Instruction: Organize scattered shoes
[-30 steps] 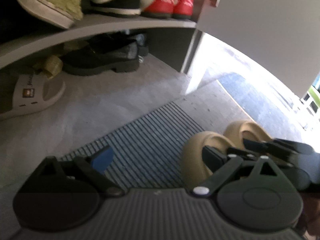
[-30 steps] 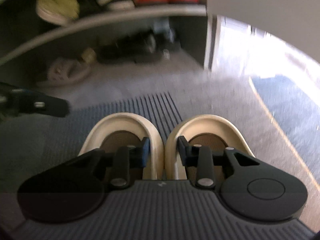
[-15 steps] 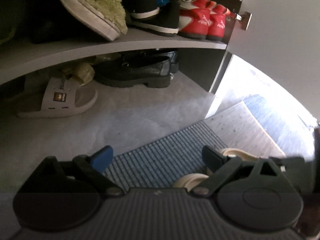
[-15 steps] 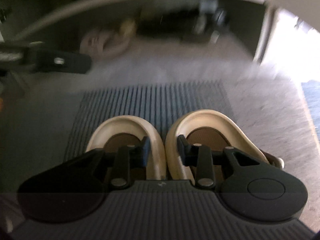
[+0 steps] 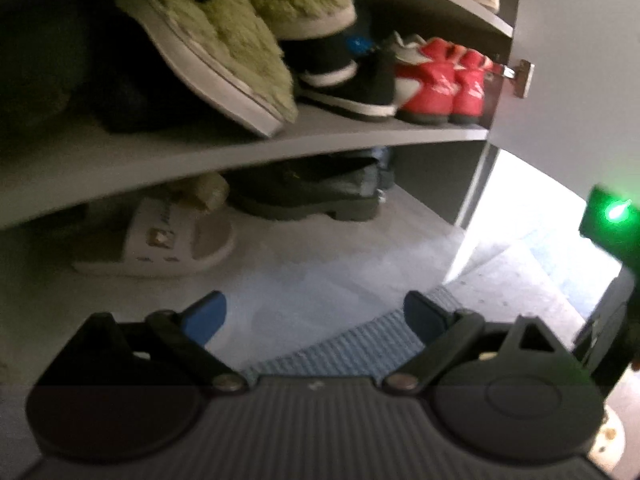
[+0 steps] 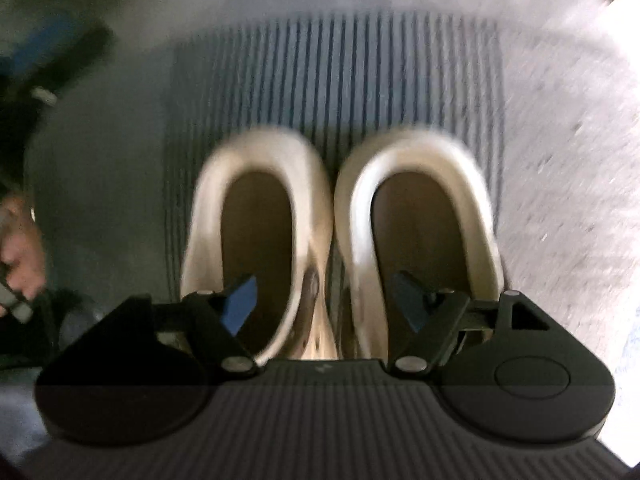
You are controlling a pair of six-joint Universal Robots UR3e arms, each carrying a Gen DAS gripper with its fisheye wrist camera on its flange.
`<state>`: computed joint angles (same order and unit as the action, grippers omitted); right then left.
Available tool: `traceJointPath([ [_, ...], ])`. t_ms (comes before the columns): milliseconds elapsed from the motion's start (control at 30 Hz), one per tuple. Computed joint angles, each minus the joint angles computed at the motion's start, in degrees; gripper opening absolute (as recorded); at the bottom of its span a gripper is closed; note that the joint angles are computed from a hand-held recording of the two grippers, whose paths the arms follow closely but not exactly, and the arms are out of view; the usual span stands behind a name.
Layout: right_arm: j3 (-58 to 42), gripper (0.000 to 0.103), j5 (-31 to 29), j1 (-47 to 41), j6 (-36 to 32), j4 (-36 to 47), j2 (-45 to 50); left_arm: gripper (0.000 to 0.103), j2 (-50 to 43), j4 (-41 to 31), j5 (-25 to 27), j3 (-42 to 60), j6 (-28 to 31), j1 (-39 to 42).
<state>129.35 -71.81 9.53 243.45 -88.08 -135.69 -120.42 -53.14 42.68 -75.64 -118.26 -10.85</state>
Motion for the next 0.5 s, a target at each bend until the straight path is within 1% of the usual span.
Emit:
traceJointPath([
  [33, 0.2, 0.077, 1.5, -1.7, -3.0, 1.1, 0.7, 0.097, -0.3, 2.5, 0.6, 0.0, -2.3, -0.2],
  [67, -0.1, 0.077, 2.4, -2.2, -5.8, 1.3, 3.0, 0.097, -0.5, 3.8, 0.6, -0.2, -2.6, 0.0],
  [100, 0.4, 0.077, 5.0, -2.7, -10.8, 2.4, 6.5, 0.097, -0.7, 3.7, 0.4, 0.2, -0.9, 0.6],
  [133, 1.4, 0.076, 7.0, -3.3, -11.0, 2.9, 7.7, 0.096, -0.8, 2.2, 0.4, 1.2, 1.0, 1.2],
  [167, 2.4, 0.077, 7.9, -4.0, -11.1, 3.5, 6.8, 0.095, -0.4, 2.8, 0.2, 0.6, 2.2, 1.8],
  [233, 2.2, 0.077, 7.9, -4.5, -12.1, 4.3, 7.2, 0.092, -0.1, -1.8, -0.3, 3.1, 7.5, 2.8],
  [267, 2.6, 0.078, 7.5, -4.5, -10.9, 3.7, 6.7, 0.088, 0.2, -5.6, -1.1, 4.8, 10.1, 3.5],
  [300, 2.4, 0.077, 6.8, -3.1, -8.6, 1.8, 7.8, 0.087, 0.2, -12.1, -2.5, 7.7, 15.0, 4.7],
  [333, 1.3, 0.077, 6.1, -0.9, -7.2, -0.3, 10.7, 0.087, -1.0, -19.3, -2.7, 13.1, 18.0, 5.0],
  [367, 0.0, 0.075, 5.4, 1.2, -6.2, -2.1, 13.6, 0.087, -1.7, -30.2, -4.1, 19.1, 23.2, 6.5],
  [400, -1.6, 0.070, 4.2, 3.6, -4.7, -3.4, 16.1, 0.088, -3.5, -37.8, -3.5, 25.1, 25.1, 6.7],
  [433, -2.3, 0.065, 3.3, 5.2, -2.9, -3.9, 16.5, 0.088, -4.8, -46.3, -2.6, 31.1, 26.1, 7.4],
  [467, -2.8, 0.062, 2.4, 6.6, -1.1, -4.3, 16.6, 0.090, -6.6, -51.0, -0.6, 37.1, 23.6, 7.1],
  [500, -3.0, 0.054, 1.9, 7.4, -0.2, -4.3, 16.0, 0.090, -8.6, -56.3, 0.8, 43.1, 22.9, 7.2],
])
